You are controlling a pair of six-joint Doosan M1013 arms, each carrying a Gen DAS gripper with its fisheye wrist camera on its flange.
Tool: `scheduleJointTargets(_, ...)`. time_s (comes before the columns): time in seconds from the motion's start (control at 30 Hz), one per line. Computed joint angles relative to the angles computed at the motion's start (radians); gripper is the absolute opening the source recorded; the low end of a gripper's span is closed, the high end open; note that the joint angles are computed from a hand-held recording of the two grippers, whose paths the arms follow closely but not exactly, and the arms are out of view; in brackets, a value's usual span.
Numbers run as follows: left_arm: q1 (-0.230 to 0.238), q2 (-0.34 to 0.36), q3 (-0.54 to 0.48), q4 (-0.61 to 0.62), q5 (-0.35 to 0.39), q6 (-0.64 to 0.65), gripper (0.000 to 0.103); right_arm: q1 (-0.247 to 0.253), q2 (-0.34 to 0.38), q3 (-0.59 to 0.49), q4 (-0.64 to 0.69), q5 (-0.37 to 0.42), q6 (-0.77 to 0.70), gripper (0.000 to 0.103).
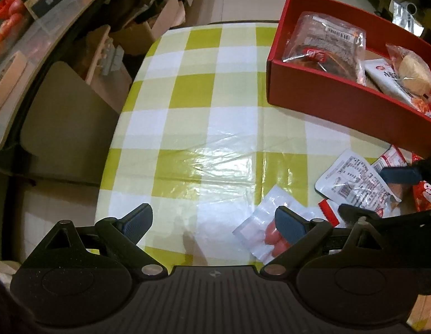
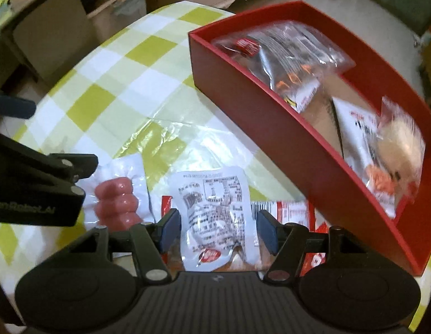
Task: Organize snacks
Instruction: 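Move the left gripper to the sausage pack while the right gripper moves to the white foil pouch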
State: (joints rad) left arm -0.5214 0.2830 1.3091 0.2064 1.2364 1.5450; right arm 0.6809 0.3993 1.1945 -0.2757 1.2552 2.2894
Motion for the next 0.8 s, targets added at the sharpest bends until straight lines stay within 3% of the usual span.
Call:
scheduleJointTargets(0.27,0.003,-0.003,0.009,-0.035,0.011,0.05,0.097,0.001,-0.018,0.017,0.015,-0.007,0.021,0.056)
scheduleJointTargets(0.57,0.012,0.022,-0.01,-0.142,0.094,0.042,0.097,0.022,-0.058,0.059,0.007,0.011,0.054,0.055)
scheduleJointTargets(0.8,-0.031,0.007,0.013,-0.097,0.074,0.075,0.097,0.028,-0.09,0.094,0.006,0.028,0.088,0.055)
